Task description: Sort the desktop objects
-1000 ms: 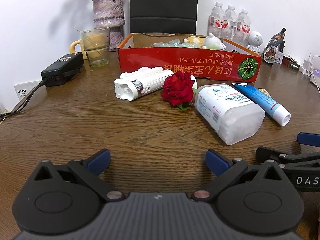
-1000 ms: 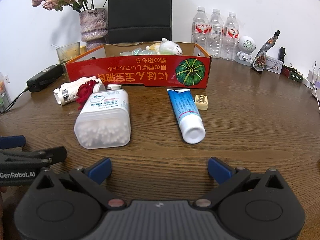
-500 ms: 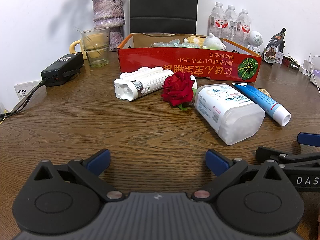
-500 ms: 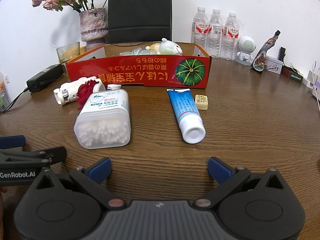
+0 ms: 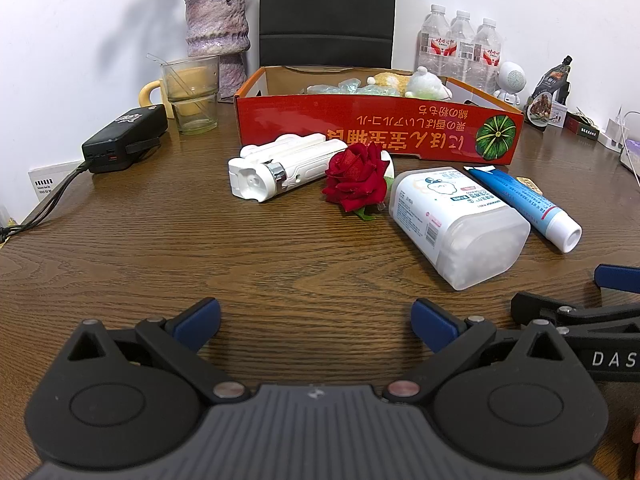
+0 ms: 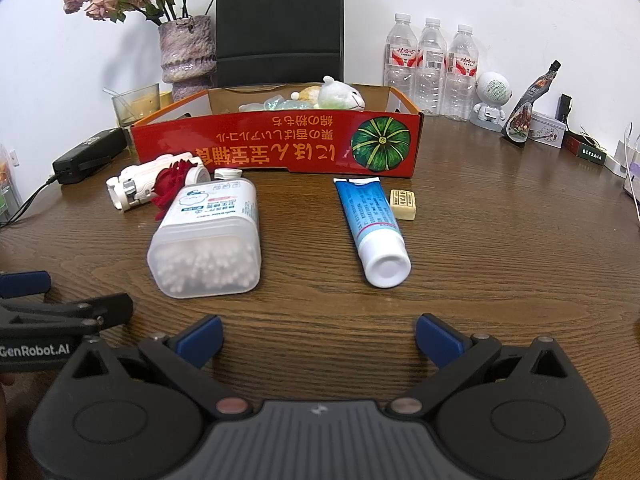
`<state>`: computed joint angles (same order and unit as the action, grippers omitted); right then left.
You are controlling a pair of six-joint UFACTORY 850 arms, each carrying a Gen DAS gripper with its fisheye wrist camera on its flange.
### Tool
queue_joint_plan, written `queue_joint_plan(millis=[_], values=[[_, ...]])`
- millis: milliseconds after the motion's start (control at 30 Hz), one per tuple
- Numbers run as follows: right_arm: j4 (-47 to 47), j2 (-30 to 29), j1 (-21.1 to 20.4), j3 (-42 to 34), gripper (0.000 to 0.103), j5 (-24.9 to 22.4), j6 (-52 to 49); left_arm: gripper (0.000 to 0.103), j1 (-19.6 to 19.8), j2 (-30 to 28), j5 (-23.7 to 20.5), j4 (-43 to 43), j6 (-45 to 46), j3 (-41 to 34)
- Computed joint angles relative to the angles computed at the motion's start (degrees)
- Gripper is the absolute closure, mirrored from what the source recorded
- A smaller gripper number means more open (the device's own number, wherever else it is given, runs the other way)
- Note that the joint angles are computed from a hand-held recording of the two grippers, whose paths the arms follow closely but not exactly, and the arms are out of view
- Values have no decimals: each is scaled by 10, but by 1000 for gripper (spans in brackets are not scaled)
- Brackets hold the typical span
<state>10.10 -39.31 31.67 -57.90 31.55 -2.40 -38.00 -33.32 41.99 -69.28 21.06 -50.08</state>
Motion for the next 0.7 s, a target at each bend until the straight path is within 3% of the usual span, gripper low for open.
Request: queue_joint_plan(millis=[167,233,300,367,467,533,567,600,700], values=[[-13,8,-7,10,0,0,9,0,-1,10,6,55,-53,18],[-32,18,-16,22,1,0,21,0,4,29,3,135,-136,34],[-39,31,-27,36,4,13,31,0,4,28,-2,167,-153,19],[-38,44,-42,48,4,35,43,0,0,14,-3,149,-113,-14],[-52,54,-65,46,4,51,70,0,-13,-37,21,54,20,-93],[-91,45,-77,21,5,31,107,0,-12,-61,19,15,66,-130],[-117,38,-81,7,5,19,129,5,-10,-64,11,13,66,-135],[-149,26,-85,-12,5,7,160,19,-8,-67,3,10,67,-140],[-224,-13,-85,-70,17,-33,240,31,-5,-50,-3,48,7,-110]])
